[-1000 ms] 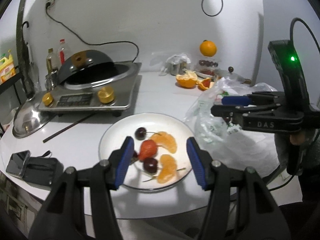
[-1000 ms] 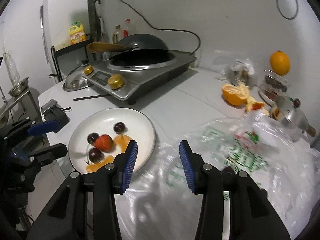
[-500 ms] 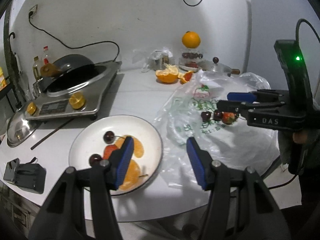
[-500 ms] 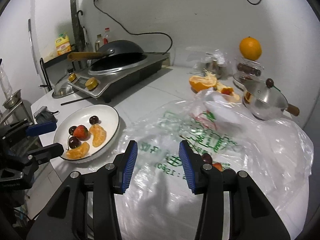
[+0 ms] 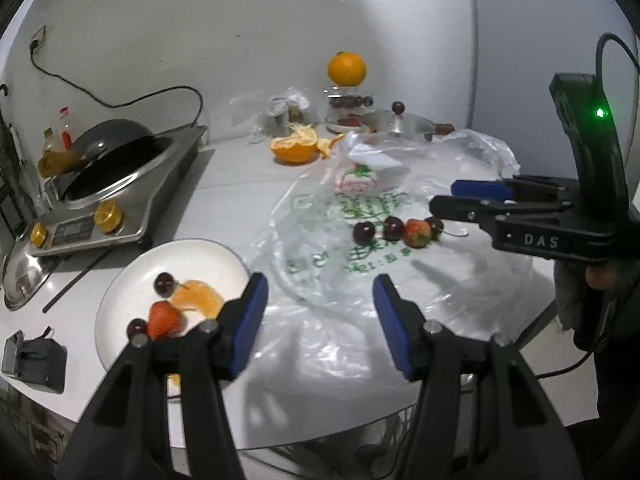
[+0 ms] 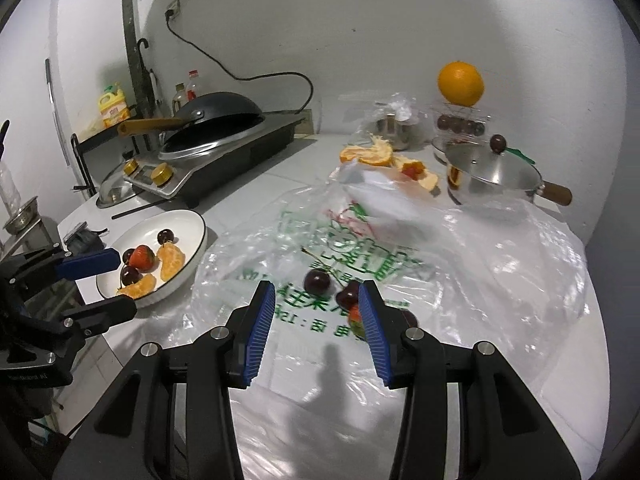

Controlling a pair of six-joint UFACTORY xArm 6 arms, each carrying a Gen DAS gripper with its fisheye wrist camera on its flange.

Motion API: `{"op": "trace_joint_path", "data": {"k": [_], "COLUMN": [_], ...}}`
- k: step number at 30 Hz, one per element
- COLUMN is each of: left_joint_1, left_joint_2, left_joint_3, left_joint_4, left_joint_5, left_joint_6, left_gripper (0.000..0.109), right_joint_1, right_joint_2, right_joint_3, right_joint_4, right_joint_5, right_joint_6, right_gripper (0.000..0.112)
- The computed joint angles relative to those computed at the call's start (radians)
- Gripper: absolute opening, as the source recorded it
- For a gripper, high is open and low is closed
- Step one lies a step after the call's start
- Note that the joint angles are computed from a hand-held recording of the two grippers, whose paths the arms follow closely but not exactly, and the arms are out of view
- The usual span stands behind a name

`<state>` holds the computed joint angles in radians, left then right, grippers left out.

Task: Organize fruits
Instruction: 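Move both open tools from the plate back over the bag, then lower the left tool onto a dark cherry in the bag and grasp it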

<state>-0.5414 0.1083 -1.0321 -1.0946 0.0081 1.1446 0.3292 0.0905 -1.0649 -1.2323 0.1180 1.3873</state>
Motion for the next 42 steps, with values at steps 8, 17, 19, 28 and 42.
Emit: {"op": "trace_joint_path", "data": {"k": [8, 17, 19, 28, 42], "left_joint_1": [-0.036, -0.056, -0.060, -0.077, -0.053], "left_joint_2": [0.015, 0.051, 0.063, 0.129, 0.294], "left_joint_3": [-0.006, -0.023, -0.030, -0.100, -0.264], "left_joint_4": [0.120, 0.339, 0.402, 0.589, 0.880], "left_joint_5": [0.009, 0.016, 0.017, 0.048, 0.074], "left_joint_6": [-0.114, -0.315, -0.373, -0.559, -0.837], "left_gripper": [0.056, 0.056, 0.056, 0.056, 0.056], "right_joint_1": [-0.050, -0.105, -0.120, -0.195, -0.238], "right_joint_2": [-0.054, -0.088, -0.089, -0.099, -0.057], "right_joint_3": [0.066, 0.112, 0.117, 0.142, 0.078], "right_joint_4": [-0.079, -0.148, -0.162, -0.228, -0.528], "right_joint_5": [-0.030, -0.072, -0.085, -0.162, -0.288], "right_joint_6": [0.085, 0.150, 0.163, 0.208, 0.440], "right_gripper": [0.046, 0.046, 0.046, 0.046, 0.046]}}
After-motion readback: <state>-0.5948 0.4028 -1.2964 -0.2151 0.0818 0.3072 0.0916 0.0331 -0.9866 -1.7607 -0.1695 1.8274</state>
